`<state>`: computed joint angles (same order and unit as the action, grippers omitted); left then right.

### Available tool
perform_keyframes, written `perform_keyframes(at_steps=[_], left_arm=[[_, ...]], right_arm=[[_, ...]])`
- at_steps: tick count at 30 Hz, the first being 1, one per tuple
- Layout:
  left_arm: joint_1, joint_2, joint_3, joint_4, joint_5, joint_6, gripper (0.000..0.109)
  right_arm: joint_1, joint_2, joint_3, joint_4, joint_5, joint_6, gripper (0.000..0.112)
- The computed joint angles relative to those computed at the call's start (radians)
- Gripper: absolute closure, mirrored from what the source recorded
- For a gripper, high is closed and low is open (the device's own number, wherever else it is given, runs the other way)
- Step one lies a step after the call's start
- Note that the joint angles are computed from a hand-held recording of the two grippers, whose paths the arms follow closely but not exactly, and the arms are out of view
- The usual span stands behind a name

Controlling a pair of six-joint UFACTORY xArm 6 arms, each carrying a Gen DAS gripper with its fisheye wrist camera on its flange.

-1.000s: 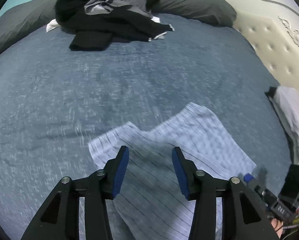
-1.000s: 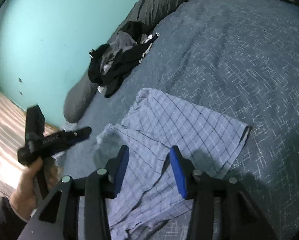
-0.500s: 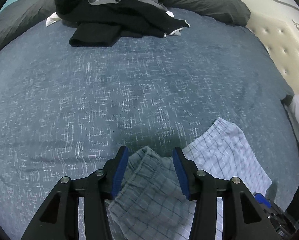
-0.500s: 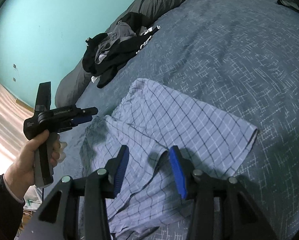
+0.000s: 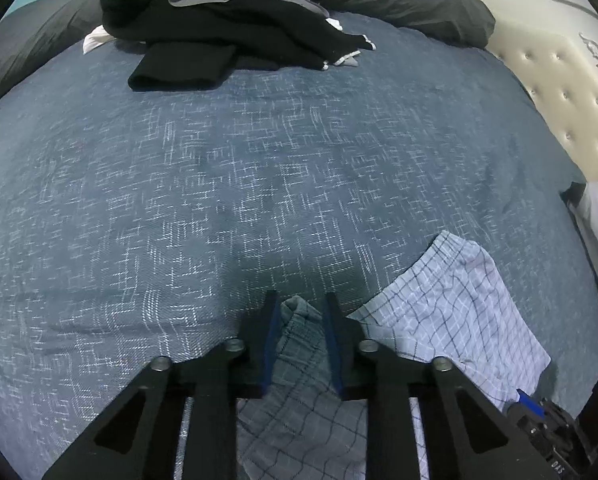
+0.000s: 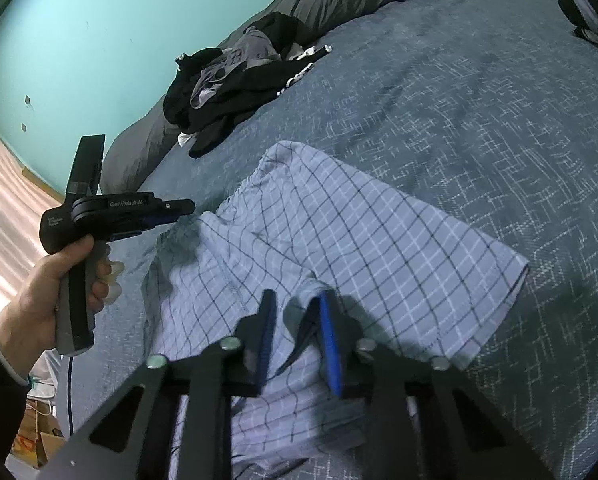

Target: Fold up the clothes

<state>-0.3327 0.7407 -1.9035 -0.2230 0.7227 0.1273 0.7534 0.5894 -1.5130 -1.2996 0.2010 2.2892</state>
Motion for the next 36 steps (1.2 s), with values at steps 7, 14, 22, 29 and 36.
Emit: perform_keyframes(at_steps=[7, 14, 22, 29, 36], left_arm=[[-0.003, -0.019, 0.027, -0.010, -0.029, 0.025, 0.104], [-0.003, -0.056, 0.060, -0.036, -0.048, 0.053, 0.104], [-0.003, -0.145, 0.149, -0.074, -0.094, 0.075, 0.105], [-0.022, -0.241, 0.245, -0.091, -0.142, 0.086, 0.105], [-0.071, -0.232, 0.199, -0.047, -0.116, 0.070, 0.105]], right_arm=[[-0.002, -0.006, -0.005, -0.070, -0.004, 0.068, 0.110], [0.001, -0.029, 0.002, -0.108, 0.007, 0.109, 0.111], [0.019, -0.110, 0.062, -0.209, 0.045, 0.229, 0.112], [0.055, -0.201, 0.125, -0.273, 0.114, 0.303, 0.112], [0.092, -0.295, 0.212, -0.307, 0.195, 0.377, 0.112]])
